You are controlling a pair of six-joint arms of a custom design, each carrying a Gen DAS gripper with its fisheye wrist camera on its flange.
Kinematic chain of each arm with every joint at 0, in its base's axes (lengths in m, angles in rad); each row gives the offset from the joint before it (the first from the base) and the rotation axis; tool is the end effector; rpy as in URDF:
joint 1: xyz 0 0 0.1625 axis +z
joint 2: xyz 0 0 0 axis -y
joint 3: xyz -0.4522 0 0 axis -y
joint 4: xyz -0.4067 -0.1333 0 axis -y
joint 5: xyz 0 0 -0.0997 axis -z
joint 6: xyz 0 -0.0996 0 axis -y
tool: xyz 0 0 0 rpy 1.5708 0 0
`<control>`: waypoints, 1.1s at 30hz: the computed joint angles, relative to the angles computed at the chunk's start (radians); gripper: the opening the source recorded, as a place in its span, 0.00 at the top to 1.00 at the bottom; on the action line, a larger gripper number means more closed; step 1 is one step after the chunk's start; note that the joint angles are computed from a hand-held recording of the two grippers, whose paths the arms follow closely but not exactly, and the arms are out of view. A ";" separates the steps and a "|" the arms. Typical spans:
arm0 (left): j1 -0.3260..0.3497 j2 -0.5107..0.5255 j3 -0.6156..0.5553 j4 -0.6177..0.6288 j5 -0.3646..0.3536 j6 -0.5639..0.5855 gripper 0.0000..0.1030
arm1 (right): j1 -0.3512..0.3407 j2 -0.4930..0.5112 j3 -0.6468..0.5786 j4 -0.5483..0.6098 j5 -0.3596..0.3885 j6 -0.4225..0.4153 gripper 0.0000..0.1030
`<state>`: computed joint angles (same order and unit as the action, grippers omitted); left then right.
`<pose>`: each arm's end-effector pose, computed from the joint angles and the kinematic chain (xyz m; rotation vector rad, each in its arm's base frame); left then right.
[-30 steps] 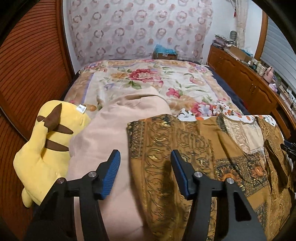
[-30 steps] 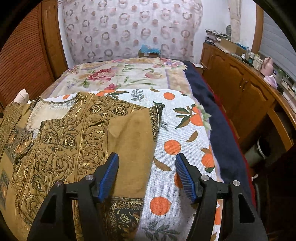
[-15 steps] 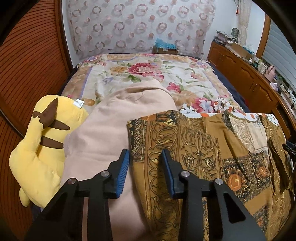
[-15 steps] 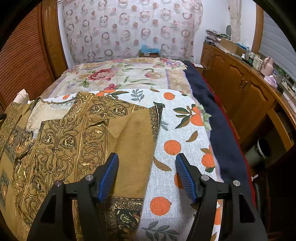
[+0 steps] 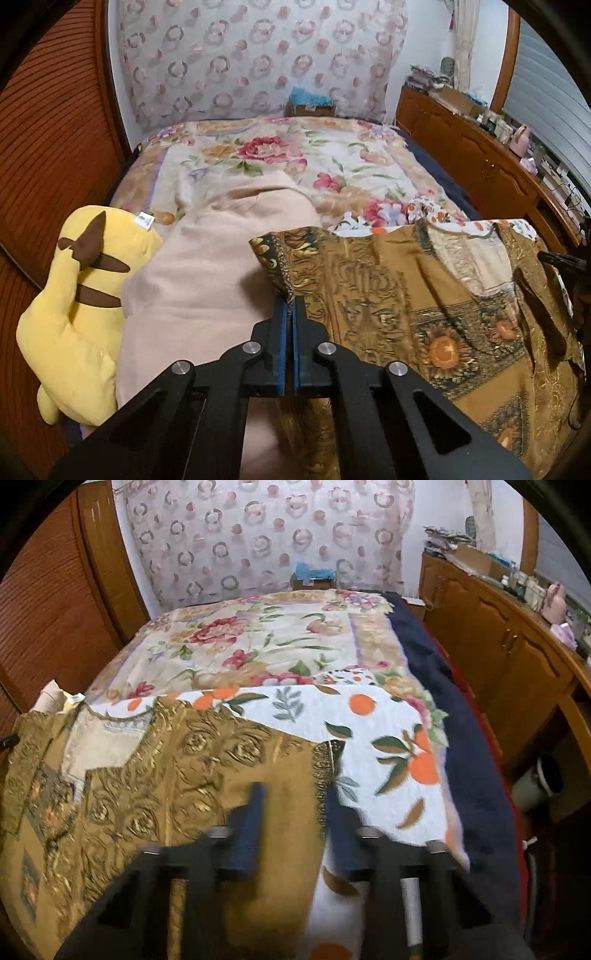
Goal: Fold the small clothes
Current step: 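Grasp the shirt's hem with the left gripper while the right gripper grasps the hem, then lift the hem with both grippers and fold it over the shirt body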
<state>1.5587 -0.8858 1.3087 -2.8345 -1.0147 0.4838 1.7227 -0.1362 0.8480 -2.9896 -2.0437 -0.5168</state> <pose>0.1763 -0.7887 0.3637 0.2787 2.2918 -0.8427 0.2215 -0.8658 -0.0444 0.5980 -2.3848 0.7816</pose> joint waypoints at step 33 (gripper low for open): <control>-0.019 -0.472 0.927 -0.774 -0.142 0.013 0.97 | -0.124 -0.422 1.305 -1.165 0.435 -0.192 0.97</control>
<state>1.5398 -1.3576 2.2361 -3.6081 -1.1563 0.4970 1.5991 -0.5587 2.1529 -4.1542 -1.6082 -0.7083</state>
